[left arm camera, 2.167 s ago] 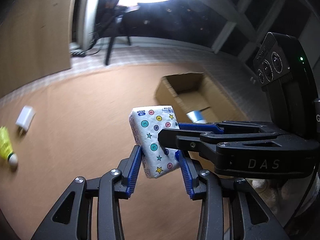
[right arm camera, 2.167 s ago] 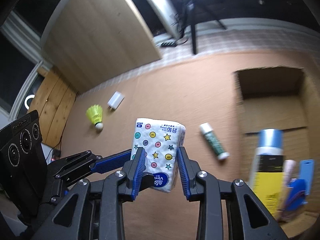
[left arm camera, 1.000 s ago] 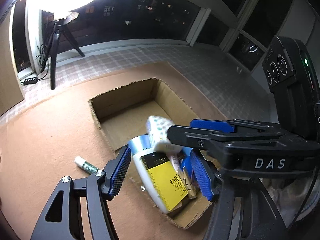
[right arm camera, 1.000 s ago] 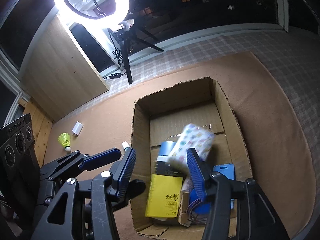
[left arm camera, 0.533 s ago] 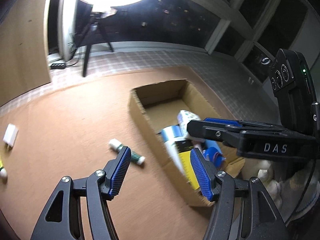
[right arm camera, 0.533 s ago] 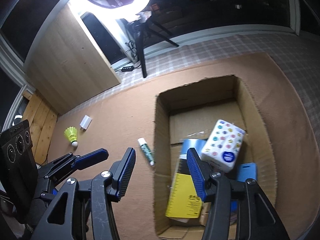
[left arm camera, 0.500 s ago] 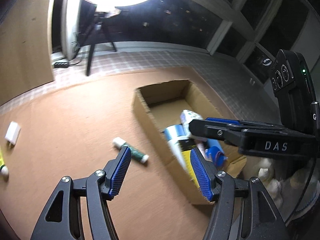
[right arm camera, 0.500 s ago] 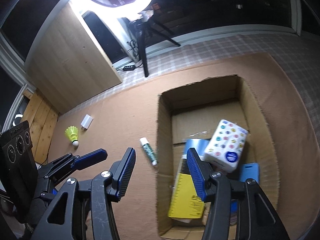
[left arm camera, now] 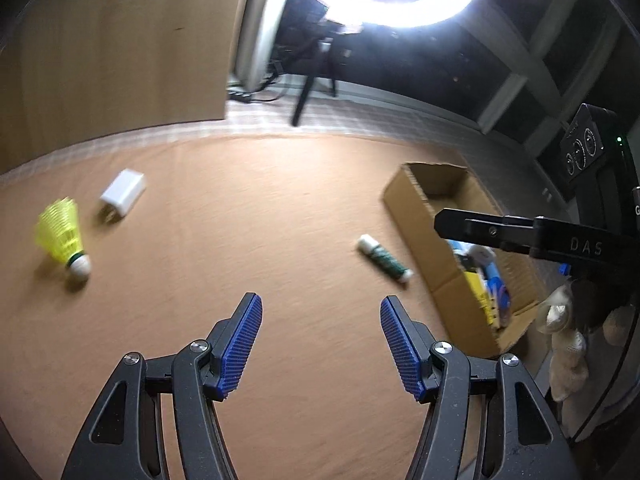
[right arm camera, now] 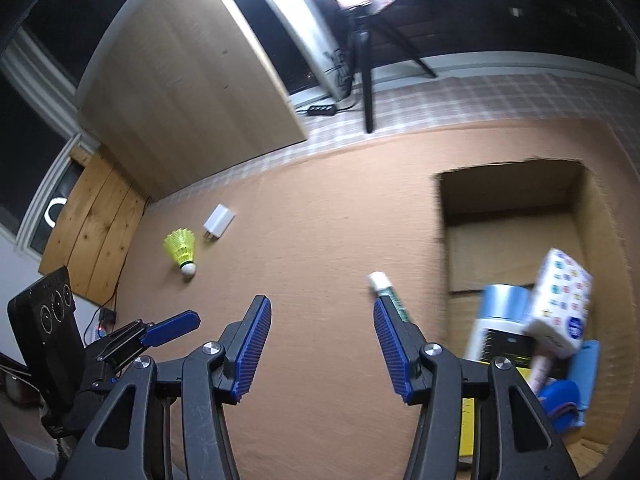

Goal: Organize objects
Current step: 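Move both tools back to the yellow shuttlecock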

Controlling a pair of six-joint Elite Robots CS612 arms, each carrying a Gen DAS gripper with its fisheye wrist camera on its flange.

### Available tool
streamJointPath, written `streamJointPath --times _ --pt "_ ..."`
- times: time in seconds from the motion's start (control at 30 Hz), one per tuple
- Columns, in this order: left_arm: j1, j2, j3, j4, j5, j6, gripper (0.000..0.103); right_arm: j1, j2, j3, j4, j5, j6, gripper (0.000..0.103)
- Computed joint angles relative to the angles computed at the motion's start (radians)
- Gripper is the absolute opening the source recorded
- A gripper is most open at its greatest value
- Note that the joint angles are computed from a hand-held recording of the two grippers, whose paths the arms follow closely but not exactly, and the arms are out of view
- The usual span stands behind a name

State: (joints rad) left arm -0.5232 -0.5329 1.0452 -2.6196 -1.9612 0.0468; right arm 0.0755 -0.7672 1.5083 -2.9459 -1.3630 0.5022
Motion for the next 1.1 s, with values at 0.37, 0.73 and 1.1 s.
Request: streamJointPath --times 0.37,0.73,1.1 --pt "0.06 0.007 0.009 -0.03 0.044 -0.077 0.065 0.042 0.074 -0.145 0.098 0.056 -0.06 0.05" --pt "0.115 0.066 -0.082 -0.018 0.07 -0.145 0.065 0.08 0.183 -0.361 0.243 0.113 -0.155 0.05" --pt "0.149 0.166 -0.253 0.055 0.05 -0.169 0.065 0.096 0.34 -0.646 0.439 0.192 -0.222 0.05"
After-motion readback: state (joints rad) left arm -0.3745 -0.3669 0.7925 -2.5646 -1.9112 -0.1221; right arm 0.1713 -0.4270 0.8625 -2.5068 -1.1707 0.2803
